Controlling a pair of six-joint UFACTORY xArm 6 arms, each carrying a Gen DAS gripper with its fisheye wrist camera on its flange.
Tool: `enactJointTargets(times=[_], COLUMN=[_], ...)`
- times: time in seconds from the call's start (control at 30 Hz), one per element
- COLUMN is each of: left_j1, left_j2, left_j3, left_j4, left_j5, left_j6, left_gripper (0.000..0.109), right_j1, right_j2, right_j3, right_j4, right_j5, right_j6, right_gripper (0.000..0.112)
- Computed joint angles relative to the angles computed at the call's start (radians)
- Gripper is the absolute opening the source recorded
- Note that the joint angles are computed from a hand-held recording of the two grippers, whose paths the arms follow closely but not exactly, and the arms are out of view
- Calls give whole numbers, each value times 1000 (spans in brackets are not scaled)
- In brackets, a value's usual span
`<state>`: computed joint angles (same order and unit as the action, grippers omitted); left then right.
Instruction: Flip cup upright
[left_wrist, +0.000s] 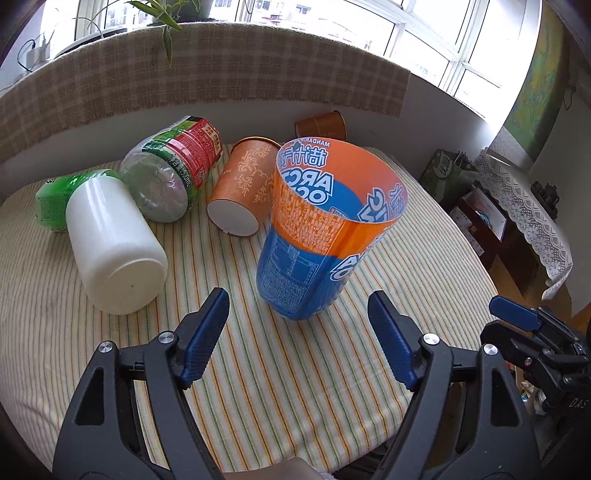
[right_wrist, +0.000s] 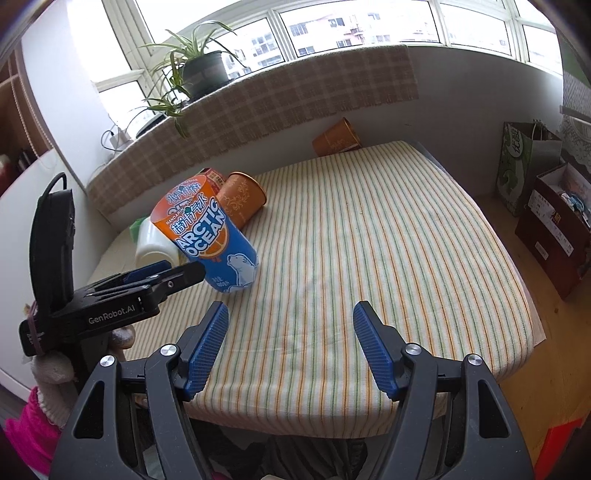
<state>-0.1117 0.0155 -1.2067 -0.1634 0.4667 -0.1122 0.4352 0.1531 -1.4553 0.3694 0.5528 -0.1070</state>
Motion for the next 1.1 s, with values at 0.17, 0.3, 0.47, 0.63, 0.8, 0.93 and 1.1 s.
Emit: enactJointTargets(times=[0.17, 0.3, 0.47, 0.63, 0.8, 0.93, 1.1], left_j1=[27, 53, 95, 138, 154, 138, 137], left_j2=[-89, -175, -271, -355, -411, -435, -450], left_j3=[105, 193, 272, 305, 308, 296, 298], left_j4=[5, 94, 411, 840, 1108, 1241, 1271], left_j5=[-59, -136, -206, -218, -200, -149, -132], left_j6=[-48, -152, -427, -790, -1036, -1145, -1177], left_gripper=[80, 80, 81, 83, 100, 102, 103], right_j1=[20, 36, 56, 73, 79, 73, 55], right_j2=[3, 9, 19, 12, 5, 7, 7], right_j3=[1, -2, -14, 5, 18, 13, 4], right_j4=[-83, -141, -211, -374, -575, -742, -949], right_j5=[-78, -130, -177, -267, -341, -368, -397], right_j6=[34, 59, 89, 193, 357, 506, 731], right_gripper=[70, 70, 71, 78, 83, 85, 96])
